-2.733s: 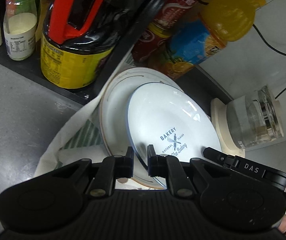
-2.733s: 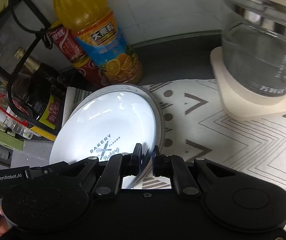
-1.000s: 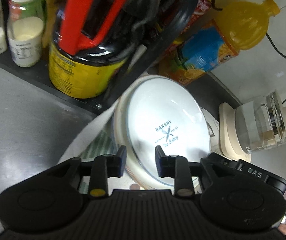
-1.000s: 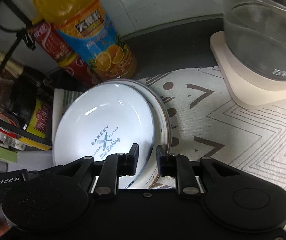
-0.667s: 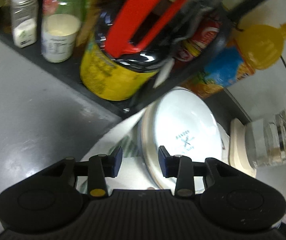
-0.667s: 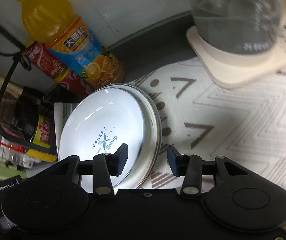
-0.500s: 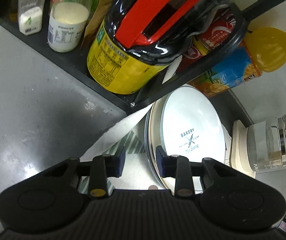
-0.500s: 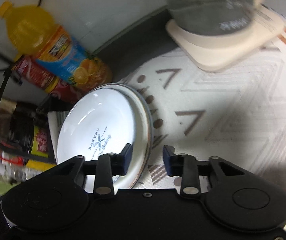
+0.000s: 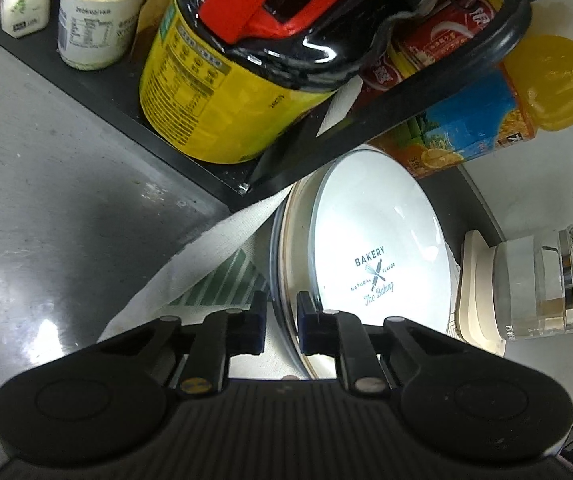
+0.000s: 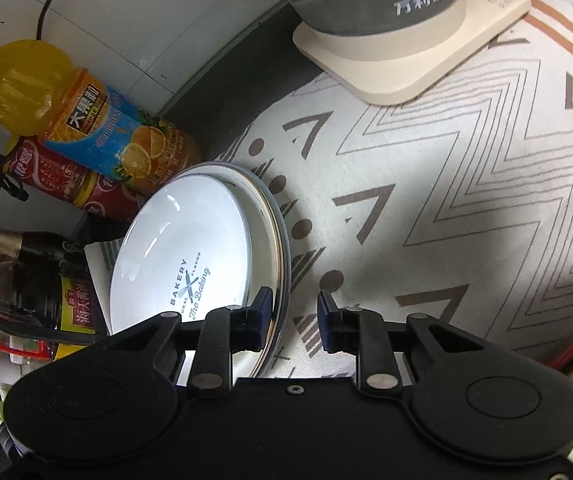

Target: Organize plates and bowls

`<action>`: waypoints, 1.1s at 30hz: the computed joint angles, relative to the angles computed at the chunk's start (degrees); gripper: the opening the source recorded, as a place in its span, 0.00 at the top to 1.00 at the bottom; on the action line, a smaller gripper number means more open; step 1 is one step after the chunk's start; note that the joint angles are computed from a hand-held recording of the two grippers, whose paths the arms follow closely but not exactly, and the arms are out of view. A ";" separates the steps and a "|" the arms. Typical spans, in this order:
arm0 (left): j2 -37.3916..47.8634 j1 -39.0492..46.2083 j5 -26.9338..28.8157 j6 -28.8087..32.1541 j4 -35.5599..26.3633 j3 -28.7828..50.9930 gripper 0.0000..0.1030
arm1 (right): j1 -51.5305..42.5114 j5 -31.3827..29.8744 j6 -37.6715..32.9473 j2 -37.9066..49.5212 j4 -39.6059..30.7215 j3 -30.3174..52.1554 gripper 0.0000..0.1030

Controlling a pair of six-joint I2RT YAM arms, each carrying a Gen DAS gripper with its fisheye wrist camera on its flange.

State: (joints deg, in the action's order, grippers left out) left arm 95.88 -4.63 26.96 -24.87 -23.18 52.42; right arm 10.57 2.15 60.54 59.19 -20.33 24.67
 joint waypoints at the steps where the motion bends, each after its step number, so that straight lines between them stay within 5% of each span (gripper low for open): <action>1: 0.43 -0.07 0.36 -0.16 0.56 -0.16 0.88 | 0.14 -0.02 0.42 0.55 0.66 -0.16 0.77; 8: 1.13 0.87 3.13 -2.74 6.22 -3.58 0.90 | 4.28 2.85 7.92 1.91 6.27 -3.20 0.79; 11: 0.37 0.51 2.36 -2.77 6.61 -4.12 0.90 | 6.97 5.18 9.31 2.39 9.85 -4.66 0.88; 33: -8.40 1.74 0.67 -0.83 4.01 -9.72 0.92 | 15.66 8.74 13.16 -1.81 2.42 -4.22 0.89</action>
State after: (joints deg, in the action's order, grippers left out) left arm 87.48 -2.89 27.63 -25.70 -19.17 42.70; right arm 26.24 10.89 73.70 57.38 -17.91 20.44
